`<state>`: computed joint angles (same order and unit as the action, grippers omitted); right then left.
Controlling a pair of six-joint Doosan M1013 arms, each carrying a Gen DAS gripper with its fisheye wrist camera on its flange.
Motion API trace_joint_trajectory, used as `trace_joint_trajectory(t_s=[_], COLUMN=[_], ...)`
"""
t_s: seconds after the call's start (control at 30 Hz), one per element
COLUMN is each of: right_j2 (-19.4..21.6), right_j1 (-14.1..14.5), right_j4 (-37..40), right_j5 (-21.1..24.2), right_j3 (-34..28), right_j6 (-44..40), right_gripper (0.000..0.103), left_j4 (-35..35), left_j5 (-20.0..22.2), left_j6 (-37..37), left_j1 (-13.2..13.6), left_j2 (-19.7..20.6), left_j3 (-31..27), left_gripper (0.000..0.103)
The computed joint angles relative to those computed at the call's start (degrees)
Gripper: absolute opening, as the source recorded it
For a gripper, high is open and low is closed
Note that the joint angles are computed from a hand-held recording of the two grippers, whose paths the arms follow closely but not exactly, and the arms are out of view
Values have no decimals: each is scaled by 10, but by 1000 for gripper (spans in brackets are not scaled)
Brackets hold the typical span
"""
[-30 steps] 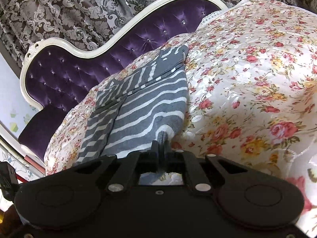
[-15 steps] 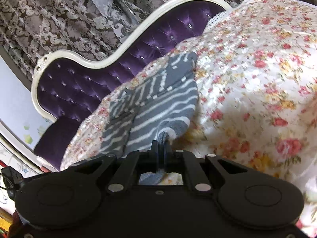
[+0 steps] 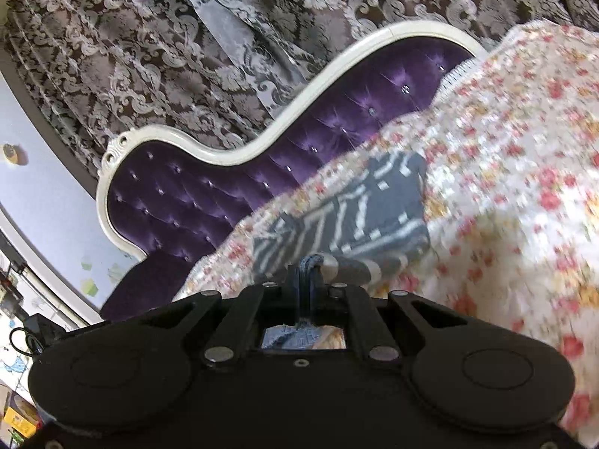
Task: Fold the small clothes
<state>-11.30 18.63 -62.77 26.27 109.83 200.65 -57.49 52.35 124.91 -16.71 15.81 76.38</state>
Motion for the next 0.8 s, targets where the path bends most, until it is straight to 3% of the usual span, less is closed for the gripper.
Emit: trace_joint_trajectory(t_s=[0.37, 0.63, 0.8], right_j2=[40, 102, 142], right_j1=[-86, -150, -178], right_j4=[-28, 64, 155], right_j5=[-67, -90, -90], right_j3=[-36, -78, -102], right_j6=[9, -90, -182], right_gripper=[12, 12, 12], left_j4=[-6, 63, 139], left_j5=[-33, -60, -47], left_j6=[-37, -132, -197], left_j1=[-15, -35, -47], left_j2=[74, 150, 200], left_j3=[-105, -198, -260], left_gripper=[8, 8, 8])
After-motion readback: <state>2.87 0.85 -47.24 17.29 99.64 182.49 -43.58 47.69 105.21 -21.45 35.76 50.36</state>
